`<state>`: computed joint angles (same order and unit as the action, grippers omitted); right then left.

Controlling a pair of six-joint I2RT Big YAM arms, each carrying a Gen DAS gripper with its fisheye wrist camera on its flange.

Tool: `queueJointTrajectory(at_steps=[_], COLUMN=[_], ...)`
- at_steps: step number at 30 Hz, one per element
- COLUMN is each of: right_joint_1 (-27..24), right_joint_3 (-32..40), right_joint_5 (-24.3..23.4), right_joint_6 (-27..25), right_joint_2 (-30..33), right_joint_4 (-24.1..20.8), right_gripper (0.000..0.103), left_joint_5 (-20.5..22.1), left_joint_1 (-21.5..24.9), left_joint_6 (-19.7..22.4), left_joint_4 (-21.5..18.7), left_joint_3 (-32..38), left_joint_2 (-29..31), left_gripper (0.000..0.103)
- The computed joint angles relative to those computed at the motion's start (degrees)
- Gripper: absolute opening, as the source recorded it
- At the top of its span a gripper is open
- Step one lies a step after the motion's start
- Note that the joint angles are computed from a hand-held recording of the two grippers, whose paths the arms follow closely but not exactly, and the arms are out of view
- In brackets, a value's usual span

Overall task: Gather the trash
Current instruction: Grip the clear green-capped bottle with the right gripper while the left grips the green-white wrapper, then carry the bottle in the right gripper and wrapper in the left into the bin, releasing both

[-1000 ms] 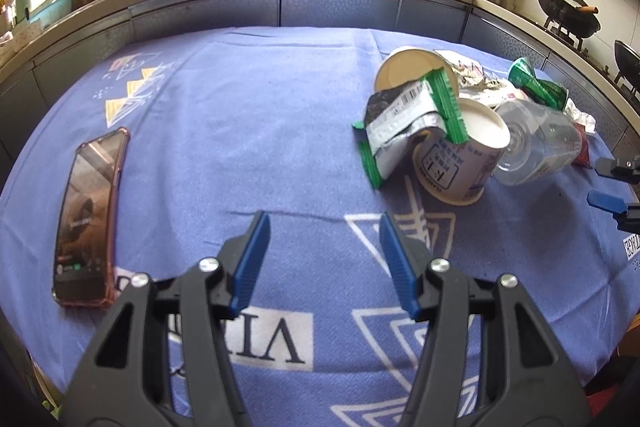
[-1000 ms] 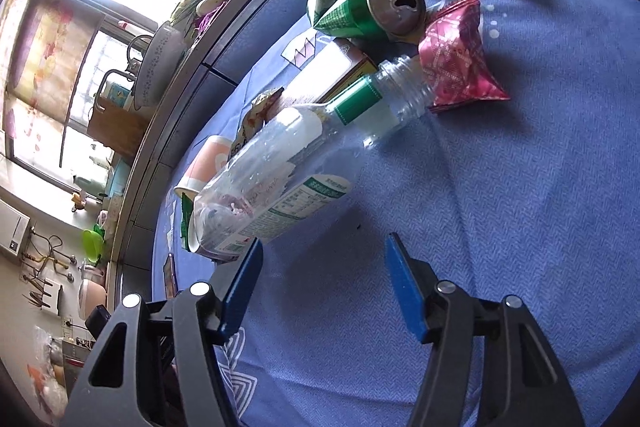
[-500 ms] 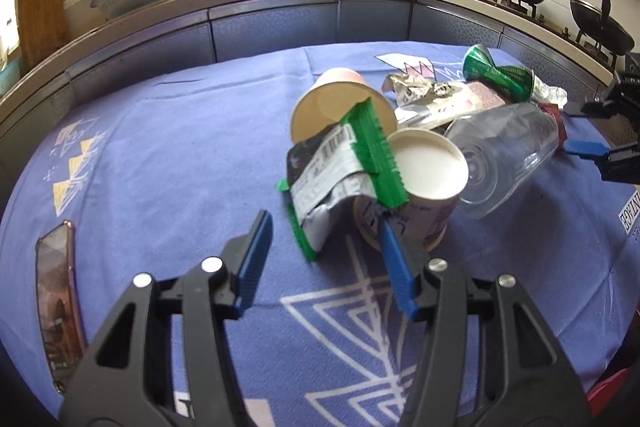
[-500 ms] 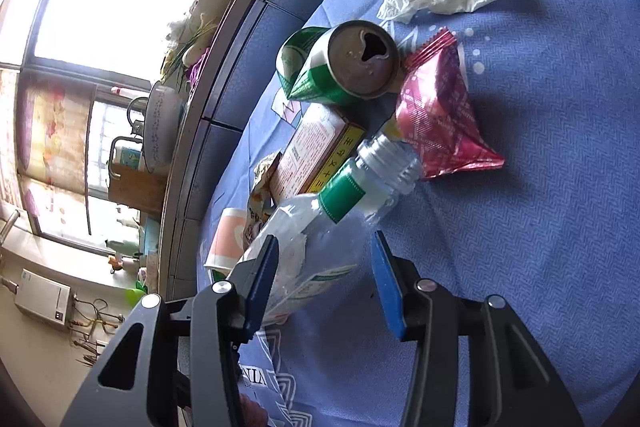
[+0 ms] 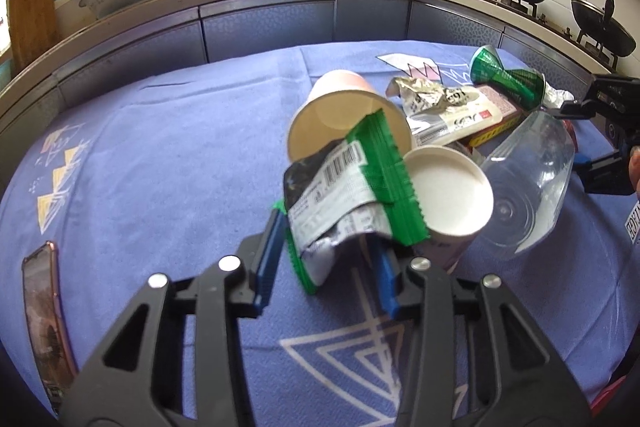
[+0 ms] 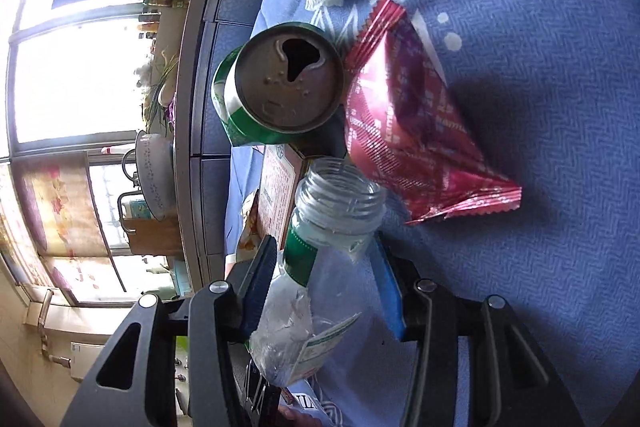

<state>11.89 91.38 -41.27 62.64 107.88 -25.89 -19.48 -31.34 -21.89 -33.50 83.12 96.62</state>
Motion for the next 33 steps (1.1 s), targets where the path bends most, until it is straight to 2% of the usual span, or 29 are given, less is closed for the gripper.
queueJointTrajectory(at_steps=[2, 4, 6, 7, 13, 17, 23, 26, 33], right_joint_1=[0.05, 0.38, 0.62, 0.61, 1.14, 1.58, 2.26, 1.73, -2.27], right_joint_3=[0.11, 1.07, 0.9, 0.52, -2.24, -4.99, -9.68, -11.95, -15.99], right_joint_5=[-0.59, 0.03, 0.19, -0.08, -0.61, 0.26, 4.78, 5.92, 6.05], right_joint_6=[1.07, -0.41, -1.33, -1.74, -8.73, -16.06, -25.23, -26.41, -23.62], right_joint_2=[0.35, 0.61, 0.24, -0.21, -4.81, -9.13, -15.85, -18.32, -21.95], right_joint_4=[0.98, -0.39, -0.3, 0.09, -0.41, -0.66, -0.94, 0.15, 4.17], right_gripper=[0.049, 0.049, 0.043, 0.042, 0.04, 0.04, 0.04, 0.039, 0.039], left_joint_5=[1.04, 1.67, 2.35, 2.7, 1.54, 3.62, 3.59, 4.5, 7.63], left_joint_1=[0.29, 0.46, 0.67, 0.72, -0.21, -1.17, -5.07, -6.76, -9.63], left_joint_6=[-0.51, -1.01, -1.82, -2.24, -5.81, -9.54, -9.06, -8.26, -5.59], left_joint_4=[0.0, 0.21, 0.48, 0.85, 2.47, 4.08, 4.81, 4.89, 3.0], left_joint_3=[0.27, 0.23, -0.02, -0.38, -4.61, -8.7, -8.95, -7.11, 1.46], left_joint_2=[0.22, 0.29, 0.1, -0.22, -4.9, -9.45, -11.52, -10.29, -3.78], left_gripper=[0.026, 0.019, 0.007, 0.004, 0.004, 0.004, 0.004, 0.004, 0.004])
